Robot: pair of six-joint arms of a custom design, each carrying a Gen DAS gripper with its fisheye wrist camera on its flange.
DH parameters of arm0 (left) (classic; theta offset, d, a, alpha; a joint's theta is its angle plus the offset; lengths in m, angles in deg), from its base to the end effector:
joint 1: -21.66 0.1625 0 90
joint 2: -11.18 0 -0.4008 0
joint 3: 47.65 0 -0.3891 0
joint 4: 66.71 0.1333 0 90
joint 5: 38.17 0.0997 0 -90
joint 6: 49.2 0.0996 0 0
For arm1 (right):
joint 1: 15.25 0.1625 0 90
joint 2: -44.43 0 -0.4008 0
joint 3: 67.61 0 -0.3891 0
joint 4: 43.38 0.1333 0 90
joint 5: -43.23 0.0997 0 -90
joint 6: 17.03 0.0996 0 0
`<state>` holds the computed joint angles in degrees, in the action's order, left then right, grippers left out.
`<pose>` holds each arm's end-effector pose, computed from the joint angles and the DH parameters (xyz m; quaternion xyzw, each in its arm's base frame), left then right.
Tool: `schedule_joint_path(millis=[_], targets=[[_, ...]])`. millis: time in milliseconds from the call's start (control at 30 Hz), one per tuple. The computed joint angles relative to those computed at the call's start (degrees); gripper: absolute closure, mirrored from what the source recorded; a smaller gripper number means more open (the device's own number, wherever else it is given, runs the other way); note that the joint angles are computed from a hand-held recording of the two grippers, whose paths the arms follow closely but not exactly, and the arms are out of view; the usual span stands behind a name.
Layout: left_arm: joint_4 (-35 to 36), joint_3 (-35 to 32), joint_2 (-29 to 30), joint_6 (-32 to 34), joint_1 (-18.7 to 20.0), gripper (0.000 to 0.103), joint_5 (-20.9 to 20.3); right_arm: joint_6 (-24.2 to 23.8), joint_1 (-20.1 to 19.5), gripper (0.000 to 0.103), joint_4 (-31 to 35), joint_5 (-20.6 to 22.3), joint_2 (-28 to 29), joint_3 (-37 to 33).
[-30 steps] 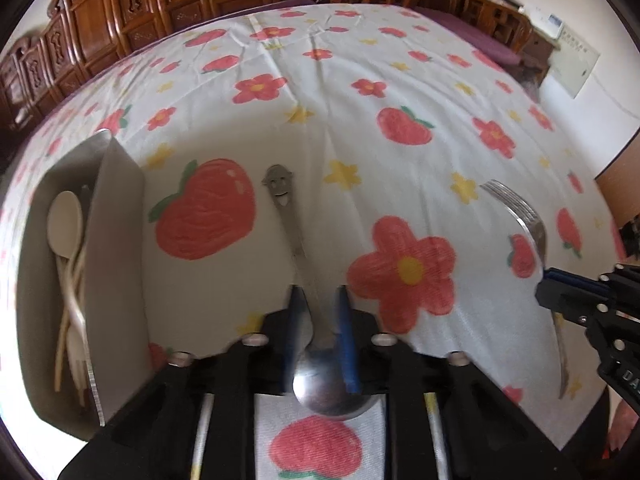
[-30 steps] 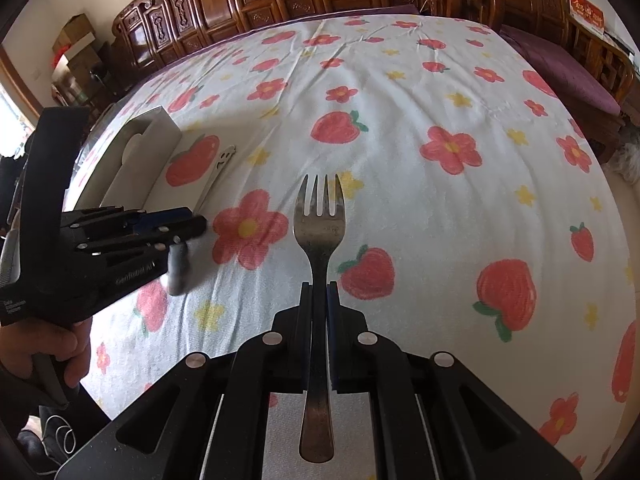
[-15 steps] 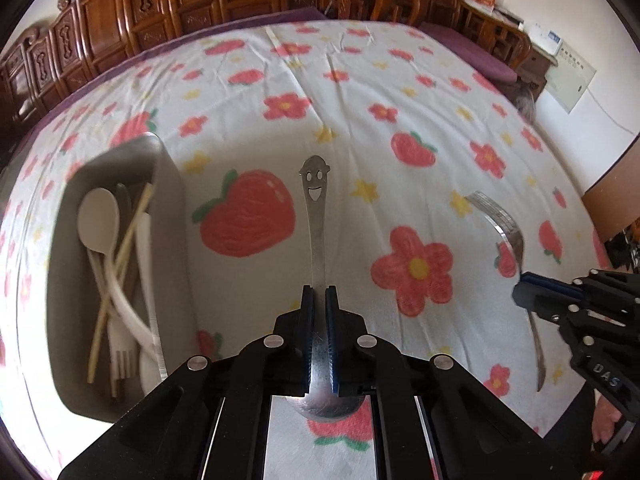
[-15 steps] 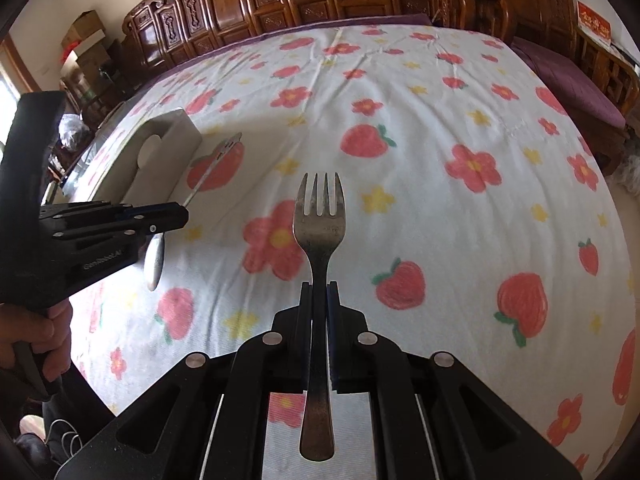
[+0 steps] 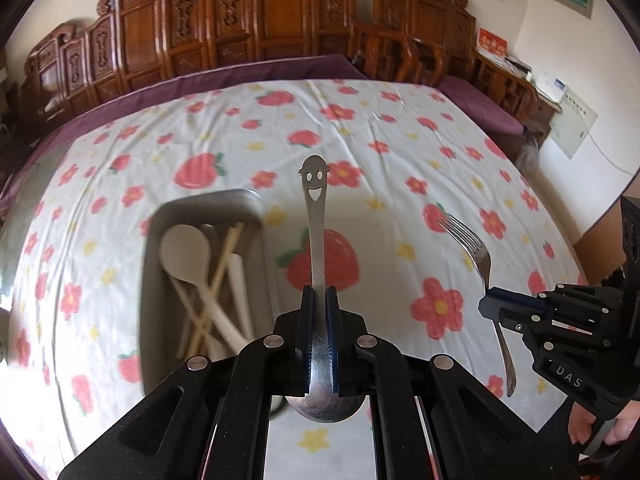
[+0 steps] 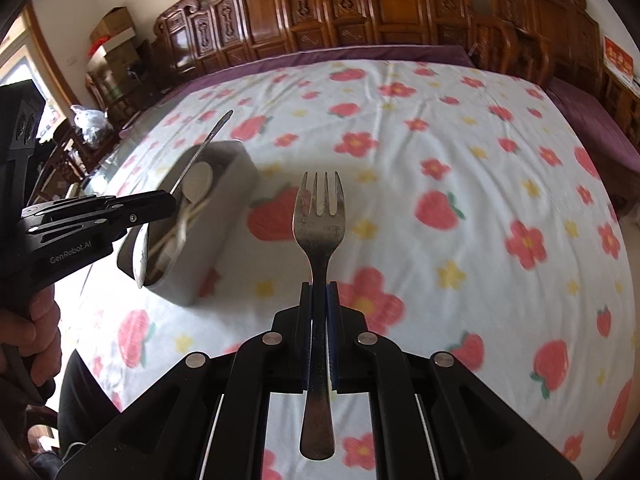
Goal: Organize utensils
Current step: 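Carry the metal spoon and fork over the metal box with both tools, then open the left tool to drop the metal spoon into the box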
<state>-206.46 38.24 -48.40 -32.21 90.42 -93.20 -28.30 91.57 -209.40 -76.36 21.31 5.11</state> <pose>-0.0673 -0.6987 0.3004 0.2482 0.9024 -0.2045 0.2868 0.2971 -0.6922 -0.0096 0.1718 -0.9273 0.2327 0.2376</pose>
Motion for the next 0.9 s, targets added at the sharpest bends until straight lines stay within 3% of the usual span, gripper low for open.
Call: schedule_joint_path(millis=[500, 700, 900], targets=[[1.69, -6.63, 1.79, 0.99, 5.34, 0.098, 1.02, -1.49, 3.77, 0.095, 10.06, 2.32, 10.73, -19.48], [-0.84, -5.6, 0.92, 2.31, 6.42, 0.087, 0.5, -2.49, 4.66, 0.095, 15.06, 3.3, 16.79, -30.08], [-3.86, -2.09, -2.75, 2.85, 6.88, 0.087, 0.76, -0.28, 4.6, 0.095, 20.58, 6.07, 23.01, -40.44]])
